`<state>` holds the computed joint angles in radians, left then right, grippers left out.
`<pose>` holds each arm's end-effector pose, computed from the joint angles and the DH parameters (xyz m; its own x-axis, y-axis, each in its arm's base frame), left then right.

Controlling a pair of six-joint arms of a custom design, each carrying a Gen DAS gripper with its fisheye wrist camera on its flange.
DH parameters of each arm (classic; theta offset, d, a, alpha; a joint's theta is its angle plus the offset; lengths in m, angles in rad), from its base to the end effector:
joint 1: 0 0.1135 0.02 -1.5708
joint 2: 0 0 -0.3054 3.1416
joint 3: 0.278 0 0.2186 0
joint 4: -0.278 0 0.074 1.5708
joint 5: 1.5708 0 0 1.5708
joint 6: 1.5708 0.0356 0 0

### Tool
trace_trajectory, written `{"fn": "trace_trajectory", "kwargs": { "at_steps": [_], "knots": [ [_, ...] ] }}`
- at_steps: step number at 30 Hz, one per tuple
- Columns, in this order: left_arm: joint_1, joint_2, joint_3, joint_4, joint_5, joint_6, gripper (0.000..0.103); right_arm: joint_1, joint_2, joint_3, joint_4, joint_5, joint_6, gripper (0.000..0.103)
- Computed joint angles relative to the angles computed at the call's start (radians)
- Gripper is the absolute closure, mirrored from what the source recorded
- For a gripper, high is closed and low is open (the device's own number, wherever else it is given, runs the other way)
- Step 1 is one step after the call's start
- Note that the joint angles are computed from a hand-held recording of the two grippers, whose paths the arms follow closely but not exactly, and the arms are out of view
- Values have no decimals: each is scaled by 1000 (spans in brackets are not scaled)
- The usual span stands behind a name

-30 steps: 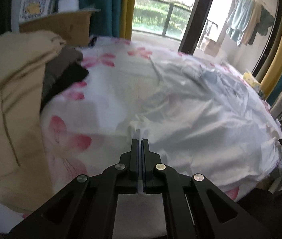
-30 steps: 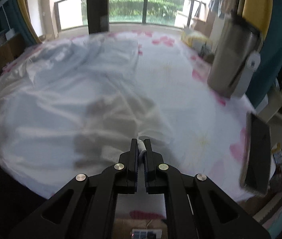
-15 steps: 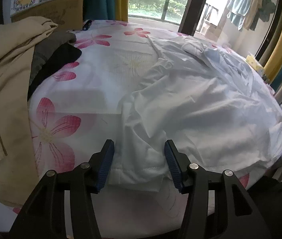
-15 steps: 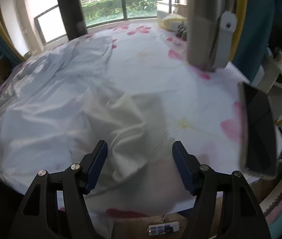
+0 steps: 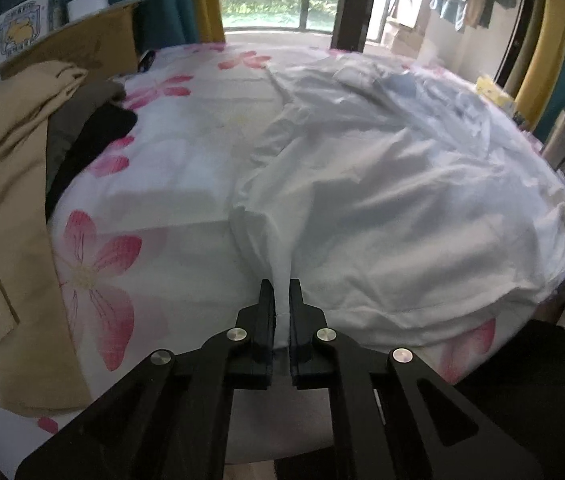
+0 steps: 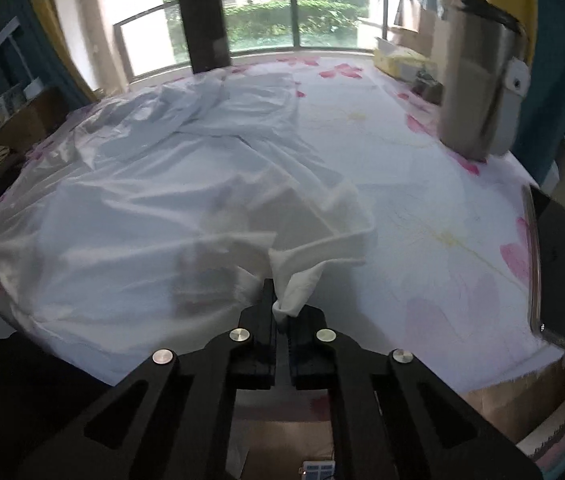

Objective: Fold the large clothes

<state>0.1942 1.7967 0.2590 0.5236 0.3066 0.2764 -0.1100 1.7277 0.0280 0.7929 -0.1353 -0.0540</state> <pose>0.2104 0.0304 0.1114 -0.8089 0.1061 -0.5783 0.2009 0.9743 -0.1023 0.1671 -0.0136 0.1129 -0.7830 0.0327 -0.6211 -0.0161 0.9972 0.0728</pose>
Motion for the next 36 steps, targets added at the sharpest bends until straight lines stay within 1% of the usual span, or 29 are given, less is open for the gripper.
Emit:
{"fn": "trace_trajectory", "kwargs": {
  "at_steps": [3, 8, 12, 18, 27, 31, 36],
  "knots": [
    [6, -63, 6, -30, 13, -20, 98, 15, -88, 38, -83, 12, 9, 99],
    [23, -177, 52, -115, 35, -40, 98, 6, -226, 125, -239, 32, -6, 99],
    [13, -214, 97, -159, 31, -49, 98, 12, -292, 200, -335, 48, -23, 99],
    [5, -211, 163, -191, 23, -66, 97, 29, -304, 275, -380, 72, -37, 99],
    [-22, -197, 276, -210, 9, -107, 97, -7, -286, 376, -386, 55, -46, 99],
    [-37, -169, 321, -188, 2, -126, 97, -18, -257, 429, -378, 52, -48, 99],
    [-50, -112, 367, -129, -10, -177, 97, -24, -203, 489, -357, 48, -46, 99]
  ]
}}
